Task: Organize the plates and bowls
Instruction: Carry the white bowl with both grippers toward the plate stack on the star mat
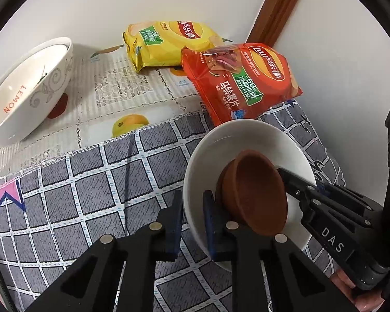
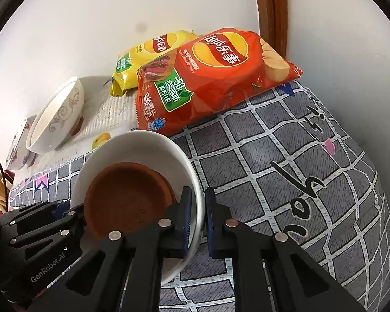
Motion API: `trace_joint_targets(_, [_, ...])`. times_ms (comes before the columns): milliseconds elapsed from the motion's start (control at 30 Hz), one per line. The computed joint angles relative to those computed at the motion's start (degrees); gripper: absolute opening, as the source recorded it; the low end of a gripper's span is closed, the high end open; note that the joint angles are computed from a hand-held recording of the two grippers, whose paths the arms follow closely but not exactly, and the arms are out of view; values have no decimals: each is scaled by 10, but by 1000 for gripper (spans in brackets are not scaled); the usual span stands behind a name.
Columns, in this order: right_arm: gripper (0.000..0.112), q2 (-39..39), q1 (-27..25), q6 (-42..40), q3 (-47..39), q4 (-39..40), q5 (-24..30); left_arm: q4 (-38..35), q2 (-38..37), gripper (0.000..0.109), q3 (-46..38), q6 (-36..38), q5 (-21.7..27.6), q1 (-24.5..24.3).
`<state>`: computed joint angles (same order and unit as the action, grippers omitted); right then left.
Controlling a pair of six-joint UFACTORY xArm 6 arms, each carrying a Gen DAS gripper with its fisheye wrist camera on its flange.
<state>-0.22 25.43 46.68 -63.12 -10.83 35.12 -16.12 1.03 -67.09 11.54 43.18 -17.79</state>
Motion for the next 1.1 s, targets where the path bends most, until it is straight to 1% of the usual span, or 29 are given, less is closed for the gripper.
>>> trace_joint_targets(200, [11,14,0,-8,-19,6,18,-1,8,16,-10,5,8,1])
trace_joint_targets(300, [11,15,1,-3,-22,-2,23,-5,8,16,-5,9,-1,0])
trace_joint_targets(433, [9,12,3,22,-16,-20,15,-27,4,15,5,19,-12,4])
trace_joint_targets(600, [9,2,2,40,-2,-20,4,-25,-3,14,11,15,-13,6])
trace_joint_targets(700, [9,-6,4,44,5,-20,2,-21,-12,12,19,12,-15,7])
trace_joint_targets(867, [9,-21,13,55,15,-21,6,-24,-30,11,31,14,-1,16])
trace_joint_targets(1100, [9,-39,40,86,23,-25,8,-21,-79,11,64,20,7,36])
